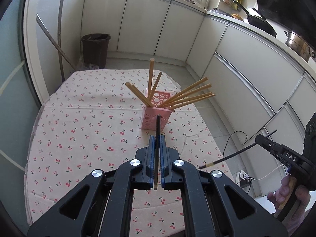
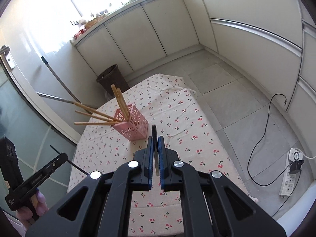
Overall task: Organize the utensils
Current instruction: 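Lift the black chopsticks over the pink basket and open the left gripper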
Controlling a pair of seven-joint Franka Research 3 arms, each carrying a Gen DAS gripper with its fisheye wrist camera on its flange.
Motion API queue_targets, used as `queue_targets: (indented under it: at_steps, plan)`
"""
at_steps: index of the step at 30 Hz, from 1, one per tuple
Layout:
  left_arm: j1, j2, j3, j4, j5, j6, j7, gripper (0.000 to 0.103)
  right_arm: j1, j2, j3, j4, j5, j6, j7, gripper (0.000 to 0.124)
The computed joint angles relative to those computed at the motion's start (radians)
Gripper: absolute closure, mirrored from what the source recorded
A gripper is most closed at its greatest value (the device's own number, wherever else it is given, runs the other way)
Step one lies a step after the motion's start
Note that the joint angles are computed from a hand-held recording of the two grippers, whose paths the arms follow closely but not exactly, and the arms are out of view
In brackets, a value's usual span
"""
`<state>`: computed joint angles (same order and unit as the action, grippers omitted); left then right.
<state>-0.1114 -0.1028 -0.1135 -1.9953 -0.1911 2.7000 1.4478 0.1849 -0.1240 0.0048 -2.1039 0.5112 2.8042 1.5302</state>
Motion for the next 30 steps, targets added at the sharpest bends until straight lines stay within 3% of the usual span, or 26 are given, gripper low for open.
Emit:
queue_targets:
  at_steps: [5, 12, 22, 26, 30]
  plan:
    - [0.007, 0.013, -0.005, 0.082, 0.043, -0.02, -0.039, 0.099, 0.005, 0.0, -0.015, 0.001, 0.065, -0.015, -0.037, 0.119]
    - [0.026, 0.163, -0.025, 0.372, 0.208, -0.04, -0.214, 0.099, -0.001, 0.012, -0.017, 0.009, 0.105, -0.028, -0.062, 0.119]
    - [-0.022, 0.463, -0.008, 0.8, 0.448, -0.207, -0.417, 0.097, -0.024, 0.051, -0.015, 0.046, 0.089, -0.078, -0.048, 0.119]
    - [-0.024, 0.519, -0.003, 0.85, 0.464, -0.236, -0.44, 0.094, -0.029, 0.069, -0.012, 0.071, 0.071, -0.087, -0.037, 0.119]
    - [-0.005, 0.447, 0.001, 0.723, 0.46, -0.158, -0.467, 0.09, -0.028, 0.07, -0.008, 0.087, 0.073, -0.091, -0.039, 0.119]
